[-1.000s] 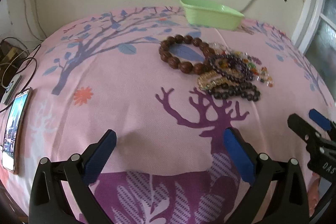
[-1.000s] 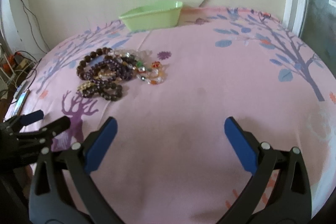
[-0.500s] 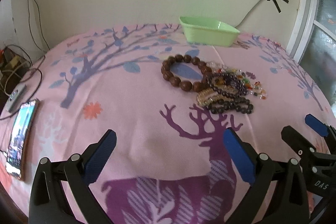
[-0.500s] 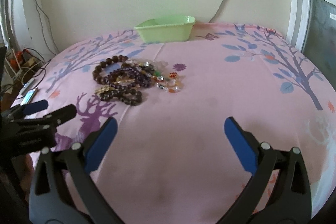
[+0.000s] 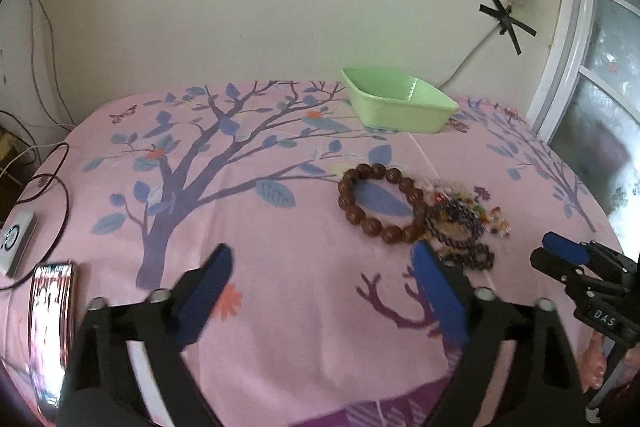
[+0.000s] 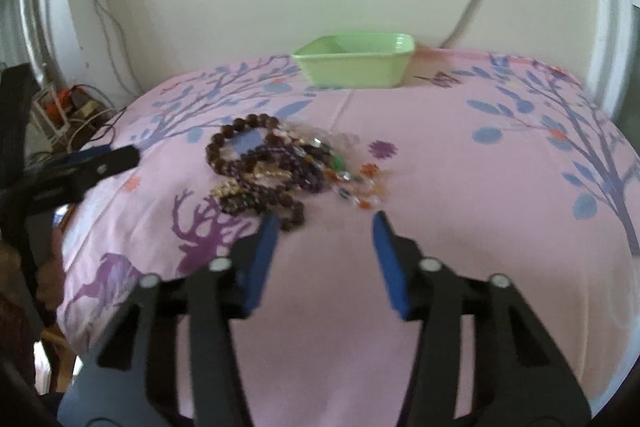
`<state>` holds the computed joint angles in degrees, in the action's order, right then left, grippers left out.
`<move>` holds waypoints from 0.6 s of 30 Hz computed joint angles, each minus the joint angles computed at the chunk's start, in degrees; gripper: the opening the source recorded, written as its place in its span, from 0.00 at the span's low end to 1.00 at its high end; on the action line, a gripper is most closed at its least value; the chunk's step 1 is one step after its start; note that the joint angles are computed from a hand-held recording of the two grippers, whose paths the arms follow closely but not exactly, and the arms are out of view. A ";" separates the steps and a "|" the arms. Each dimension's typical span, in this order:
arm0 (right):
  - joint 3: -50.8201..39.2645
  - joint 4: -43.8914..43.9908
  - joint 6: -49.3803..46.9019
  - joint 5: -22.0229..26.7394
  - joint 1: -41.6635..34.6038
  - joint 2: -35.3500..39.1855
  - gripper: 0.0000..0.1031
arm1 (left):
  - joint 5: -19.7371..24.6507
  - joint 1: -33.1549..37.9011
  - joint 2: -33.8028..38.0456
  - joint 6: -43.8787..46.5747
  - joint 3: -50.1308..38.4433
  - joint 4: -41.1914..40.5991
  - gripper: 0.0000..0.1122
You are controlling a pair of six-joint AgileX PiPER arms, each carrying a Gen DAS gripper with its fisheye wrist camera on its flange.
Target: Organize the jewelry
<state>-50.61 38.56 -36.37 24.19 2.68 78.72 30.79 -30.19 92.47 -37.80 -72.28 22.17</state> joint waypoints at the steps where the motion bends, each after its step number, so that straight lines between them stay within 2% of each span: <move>1: -1.70 -0.32 -0.03 1.45 -0.06 1.06 0.34 | 0.26 1.52 1.55 5.20 -2.04 -5.04 0.70; 4: -8.85 -2.29 0.15 6.22 0.72 5.44 0.32 | 1.96 4.15 6.32 13.59 -7.66 -14.20 0.65; 8: -22.35 -6.41 1.89 12.82 3.45 13.99 0.32 | 4.33 5.12 12.16 18.72 -14.96 -18.83 0.65; 12: -37.93 -11.99 5.29 19.82 6.53 25.00 0.32 | 8.81 5.87 18.11 22.16 -22.85 -23.22 0.65; 16: -53.55 -16.51 7.32 28.50 8.15 36.30 0.32 | 11.66 4.77 22.26 20.41 -27.44 -19.03 0.65; 17: -56.45 -17.04 7.58 30.28 8.33 38.34 0.32 | 11.91 4.74 22.66 20.45 -27.73 -18.95 0.58; 18: -59.80 -17.86 7.90 32.27 8.72 40.73 0.32 | 12.36 4.82 23.17 20.74 -28.12 -18.99 0.44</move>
